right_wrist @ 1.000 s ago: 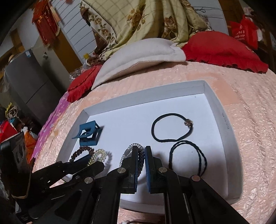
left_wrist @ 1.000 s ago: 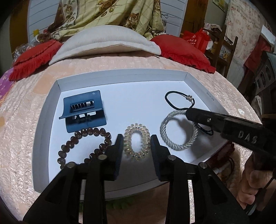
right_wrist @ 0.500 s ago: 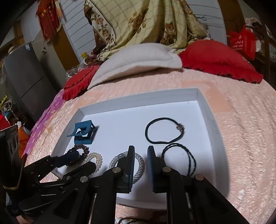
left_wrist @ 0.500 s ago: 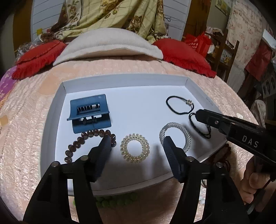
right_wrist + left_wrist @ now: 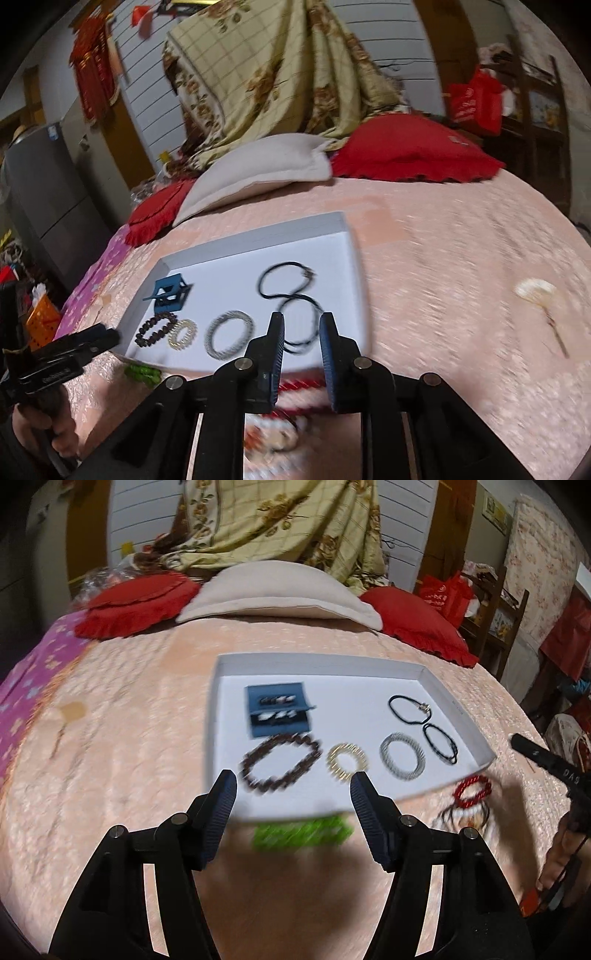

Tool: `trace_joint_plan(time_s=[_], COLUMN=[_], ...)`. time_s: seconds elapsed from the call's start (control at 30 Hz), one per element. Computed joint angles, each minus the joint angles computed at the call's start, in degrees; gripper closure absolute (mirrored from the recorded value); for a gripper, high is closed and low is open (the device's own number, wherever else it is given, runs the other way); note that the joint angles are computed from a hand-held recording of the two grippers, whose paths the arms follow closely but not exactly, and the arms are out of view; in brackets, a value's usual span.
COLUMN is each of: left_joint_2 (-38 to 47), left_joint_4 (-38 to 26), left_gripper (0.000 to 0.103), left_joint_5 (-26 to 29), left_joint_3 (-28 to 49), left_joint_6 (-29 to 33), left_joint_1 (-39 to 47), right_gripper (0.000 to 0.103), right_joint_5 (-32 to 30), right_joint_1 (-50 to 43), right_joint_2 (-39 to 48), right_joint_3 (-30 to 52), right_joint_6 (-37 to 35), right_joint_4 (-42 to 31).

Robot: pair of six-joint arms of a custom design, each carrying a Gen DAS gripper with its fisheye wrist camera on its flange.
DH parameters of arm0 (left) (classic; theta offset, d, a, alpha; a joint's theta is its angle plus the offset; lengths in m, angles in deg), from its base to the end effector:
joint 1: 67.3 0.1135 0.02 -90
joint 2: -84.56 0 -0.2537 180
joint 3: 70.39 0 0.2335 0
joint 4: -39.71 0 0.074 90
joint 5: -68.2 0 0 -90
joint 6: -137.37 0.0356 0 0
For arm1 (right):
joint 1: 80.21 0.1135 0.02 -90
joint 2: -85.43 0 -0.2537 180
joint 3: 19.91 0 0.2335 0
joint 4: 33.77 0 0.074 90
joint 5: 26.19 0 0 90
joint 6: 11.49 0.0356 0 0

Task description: Organize jewelry

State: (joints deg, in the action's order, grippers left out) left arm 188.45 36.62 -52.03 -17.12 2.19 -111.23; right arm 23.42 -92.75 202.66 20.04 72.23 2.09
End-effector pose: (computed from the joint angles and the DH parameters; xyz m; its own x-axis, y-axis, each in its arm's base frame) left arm 0.2220 -0.1890 0.0949 -0.6821 -0.1938 -0.7051 -0.1405 0.9810 -0.1338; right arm 0.2620 -0.0347 0.0444 -0.6081 0.0499 -0.7923 -0.3777 0.8596 0.3441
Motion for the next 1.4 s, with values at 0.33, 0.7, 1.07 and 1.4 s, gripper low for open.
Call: trace_joint_plan(time_s=[0.33,0.7,1.07,1.4], left_joint_2=[1.54,9.24,9.09,9.35], left_joint_4=[3.69,14.32,19.53,18.57], left_gripper=[0.039,0.031,0.028,0.028], left_joint_5=[-3.54,-4.89,-3.72,-3.83], left_joint_3=[-9.83,-11.51,-13.90,-13.34], left_joint_6=[-10.48,-10.45,-9.63,-9.45], left_joint_1=[-7.23,-6.63,-5.86,-5.92], right_gripper=[0.064,0.064,0.052,0.062], right_joint_5=[-4.75,3.50,12.78,9.95], right_joint_1=[-5.71,8.43,14.40,13.35], right_joint_2=[0.95,8.85,11.76,10.01], right_joint_3=[-6.74,-7.53,-4.95,-7.52], right_joint_6=[-13.77,-21.25,-22.51,-22.35], right_joint_4=[-0.98,5.00,7.08,8.28])
